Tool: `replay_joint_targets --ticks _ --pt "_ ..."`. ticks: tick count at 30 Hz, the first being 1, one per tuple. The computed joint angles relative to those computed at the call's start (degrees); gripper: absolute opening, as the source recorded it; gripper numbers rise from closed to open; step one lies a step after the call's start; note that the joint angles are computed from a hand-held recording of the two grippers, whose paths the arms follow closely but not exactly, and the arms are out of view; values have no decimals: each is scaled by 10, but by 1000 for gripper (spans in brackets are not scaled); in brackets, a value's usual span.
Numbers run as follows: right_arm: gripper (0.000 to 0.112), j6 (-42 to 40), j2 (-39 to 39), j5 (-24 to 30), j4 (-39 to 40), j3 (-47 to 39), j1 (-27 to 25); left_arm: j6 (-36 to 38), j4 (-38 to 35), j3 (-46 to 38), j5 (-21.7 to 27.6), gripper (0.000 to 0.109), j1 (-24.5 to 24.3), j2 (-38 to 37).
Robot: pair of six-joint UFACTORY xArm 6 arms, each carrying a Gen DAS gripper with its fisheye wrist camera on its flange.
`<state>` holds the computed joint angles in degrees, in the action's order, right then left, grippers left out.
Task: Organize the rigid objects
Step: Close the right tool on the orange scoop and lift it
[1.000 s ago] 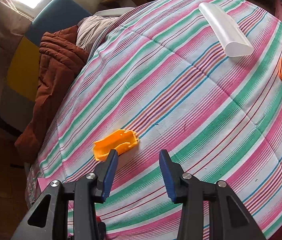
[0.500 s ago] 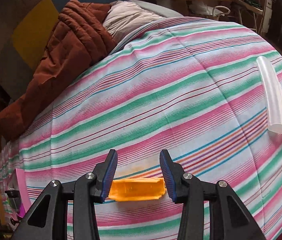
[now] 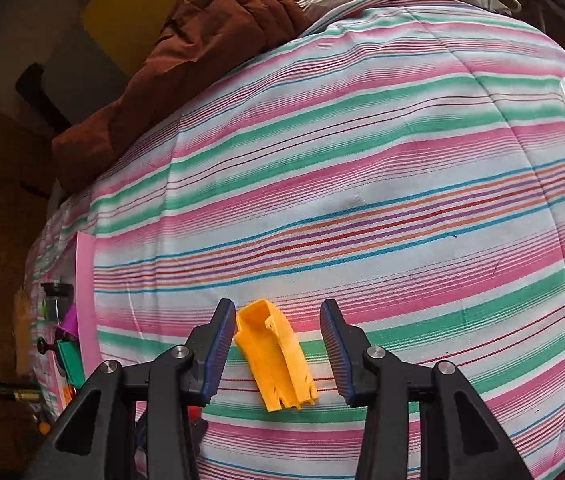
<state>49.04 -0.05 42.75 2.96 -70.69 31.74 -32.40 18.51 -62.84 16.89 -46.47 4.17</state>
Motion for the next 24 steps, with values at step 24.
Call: replay_joint_targets --ticks 24 --pt "26 -8 77 134 -260 -78 82 -23 19 -14 41 33 -4 -3"
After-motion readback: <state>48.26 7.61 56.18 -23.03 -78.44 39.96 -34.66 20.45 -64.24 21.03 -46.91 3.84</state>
